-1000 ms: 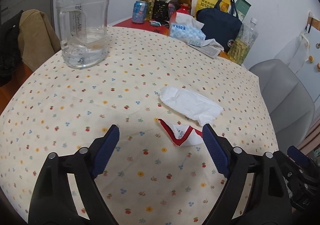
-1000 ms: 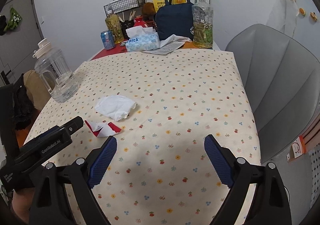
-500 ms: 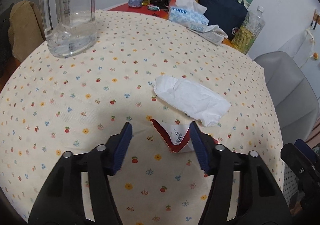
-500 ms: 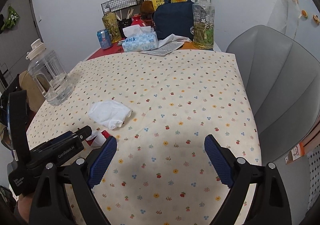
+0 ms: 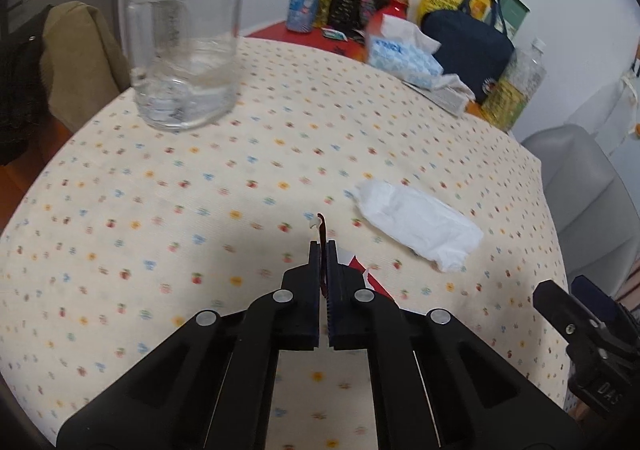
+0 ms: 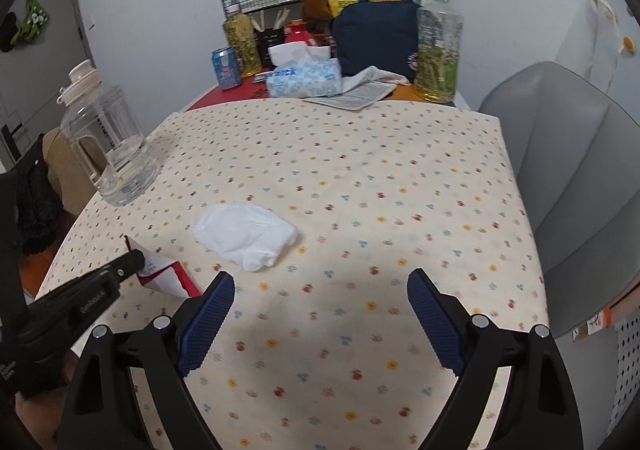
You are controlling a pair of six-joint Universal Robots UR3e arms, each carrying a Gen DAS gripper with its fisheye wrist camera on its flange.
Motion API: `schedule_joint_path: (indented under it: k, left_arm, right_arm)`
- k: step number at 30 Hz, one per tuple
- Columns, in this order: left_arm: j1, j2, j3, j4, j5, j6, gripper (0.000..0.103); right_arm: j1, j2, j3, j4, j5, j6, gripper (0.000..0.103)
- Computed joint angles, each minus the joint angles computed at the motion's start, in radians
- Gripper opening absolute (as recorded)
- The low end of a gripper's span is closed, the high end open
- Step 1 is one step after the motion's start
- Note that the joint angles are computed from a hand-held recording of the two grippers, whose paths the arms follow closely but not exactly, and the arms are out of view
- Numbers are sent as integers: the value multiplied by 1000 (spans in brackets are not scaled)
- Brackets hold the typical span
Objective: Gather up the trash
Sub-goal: 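Grasp the white tissue with the right gripper while the left holds the wrapper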
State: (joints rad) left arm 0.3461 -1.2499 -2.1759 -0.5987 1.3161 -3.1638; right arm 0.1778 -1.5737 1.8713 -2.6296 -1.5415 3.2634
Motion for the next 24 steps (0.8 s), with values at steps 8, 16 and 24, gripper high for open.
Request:
schedule_joint_path:
  k: [8,16,24]
  left_arm:
    - [209,137,-69,-72,-57,69,3]
    - [343,200,-135,-105,-92,127,3]
    - [358,163,-164,-51,-84,125,3]
  right_arm:
    - [114,167,-147,-2,-41,-20,85]
    - [162,312,-261,13,-85,-60,72]
    - [159,416,-340,22,-102,-66,57]
